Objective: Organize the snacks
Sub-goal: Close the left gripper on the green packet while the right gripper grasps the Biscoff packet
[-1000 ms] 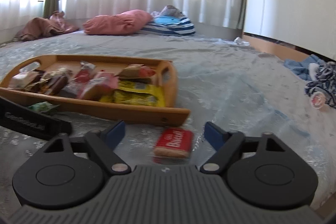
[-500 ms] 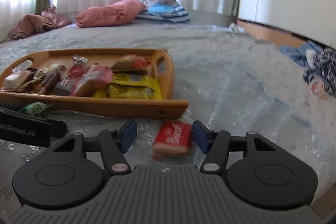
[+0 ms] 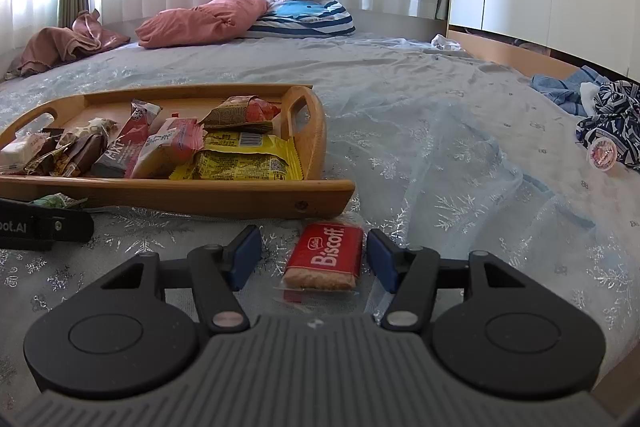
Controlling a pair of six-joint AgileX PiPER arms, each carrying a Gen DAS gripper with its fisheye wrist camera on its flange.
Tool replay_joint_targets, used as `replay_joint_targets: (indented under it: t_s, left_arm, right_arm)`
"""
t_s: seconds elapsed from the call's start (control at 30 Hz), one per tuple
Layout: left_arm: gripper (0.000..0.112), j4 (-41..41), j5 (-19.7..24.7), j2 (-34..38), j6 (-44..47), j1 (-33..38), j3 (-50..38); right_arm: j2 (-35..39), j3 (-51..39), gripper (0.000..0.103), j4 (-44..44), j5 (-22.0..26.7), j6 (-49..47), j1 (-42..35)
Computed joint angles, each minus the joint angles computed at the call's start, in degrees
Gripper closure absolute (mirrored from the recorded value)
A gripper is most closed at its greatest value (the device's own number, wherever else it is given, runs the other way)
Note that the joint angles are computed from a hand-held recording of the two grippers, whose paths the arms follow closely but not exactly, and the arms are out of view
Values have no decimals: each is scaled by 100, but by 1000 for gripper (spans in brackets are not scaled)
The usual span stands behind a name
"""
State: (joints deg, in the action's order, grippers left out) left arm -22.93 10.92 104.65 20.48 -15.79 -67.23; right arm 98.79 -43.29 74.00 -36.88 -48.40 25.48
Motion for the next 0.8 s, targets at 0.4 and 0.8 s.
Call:
replay_joint_targets:
  t_s: [0.4, 0.8]
  left_arm:
    - [44, -1561, 106, 81, 1437, 131, 18]
    - [42, -2539, 123, 33, 2338, 240, 116]
  right_arm:
    - [53, -27, 35, -18, -11, 30, 13]
    - [48, -80, 49, 140, -54, -134, 90]
